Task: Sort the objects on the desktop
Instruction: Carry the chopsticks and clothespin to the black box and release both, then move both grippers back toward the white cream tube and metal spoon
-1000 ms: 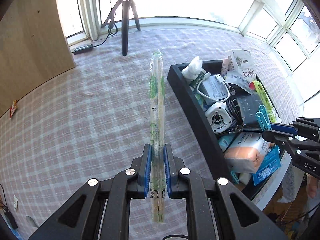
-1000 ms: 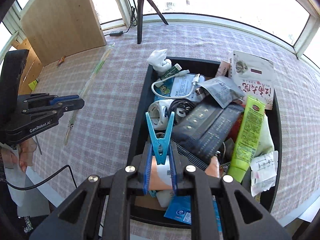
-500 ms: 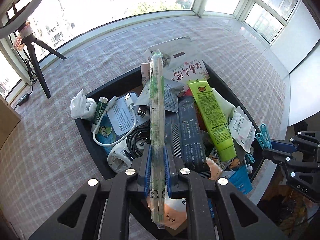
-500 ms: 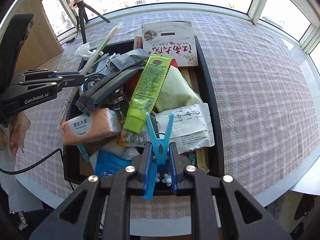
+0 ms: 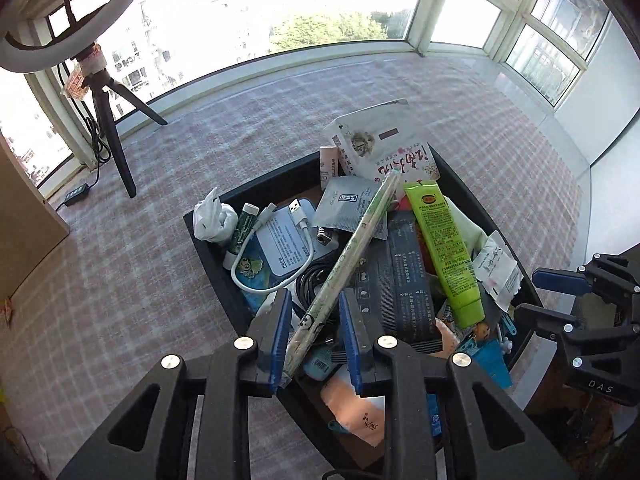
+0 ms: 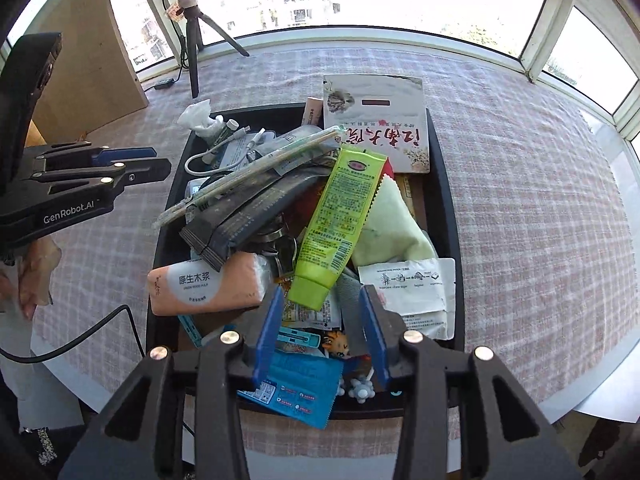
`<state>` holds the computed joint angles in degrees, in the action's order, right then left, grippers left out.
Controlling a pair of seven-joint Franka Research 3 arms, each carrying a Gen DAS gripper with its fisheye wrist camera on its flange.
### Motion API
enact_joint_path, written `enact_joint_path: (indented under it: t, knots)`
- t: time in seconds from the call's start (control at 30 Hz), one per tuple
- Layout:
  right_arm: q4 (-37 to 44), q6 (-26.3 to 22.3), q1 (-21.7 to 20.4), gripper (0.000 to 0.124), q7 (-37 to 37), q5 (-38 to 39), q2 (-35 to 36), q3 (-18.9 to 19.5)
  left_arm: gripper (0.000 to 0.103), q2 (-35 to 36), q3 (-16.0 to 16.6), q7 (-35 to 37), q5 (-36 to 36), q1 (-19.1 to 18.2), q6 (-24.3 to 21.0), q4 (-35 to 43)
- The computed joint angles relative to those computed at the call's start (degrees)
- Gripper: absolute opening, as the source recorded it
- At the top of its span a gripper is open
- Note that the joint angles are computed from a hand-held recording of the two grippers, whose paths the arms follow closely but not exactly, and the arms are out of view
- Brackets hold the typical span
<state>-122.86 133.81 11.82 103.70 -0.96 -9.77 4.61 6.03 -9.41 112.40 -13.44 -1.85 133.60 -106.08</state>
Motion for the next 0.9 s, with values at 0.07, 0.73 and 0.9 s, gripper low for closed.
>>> enact_joint_path:
  t: [0.07, 0.73, 0.9]
  knots:
    - [2.1, 0.1, 0.7, 0.039, -0.3, -0.3, 1.7, 0.6, 0.023, -0.7, 0.9, -0.1, 0.3, 1.0, 0.1, -1.0]
    - [39.7, -5.7, 17.8, 0.039, -4.8, -0.8, 31.3, 3.2, 0.023, -2.5, 12.9, 3.0, 1.8, 19.9, 0.6, -6.4]
    - [53.3, -9.6, 24.0, 0.039, -7.1, 0.7, 41.3, 3.9, 0.023, 0.8, 15.6, 7.3, 4.6, 26.4, 0.1, -3.6]
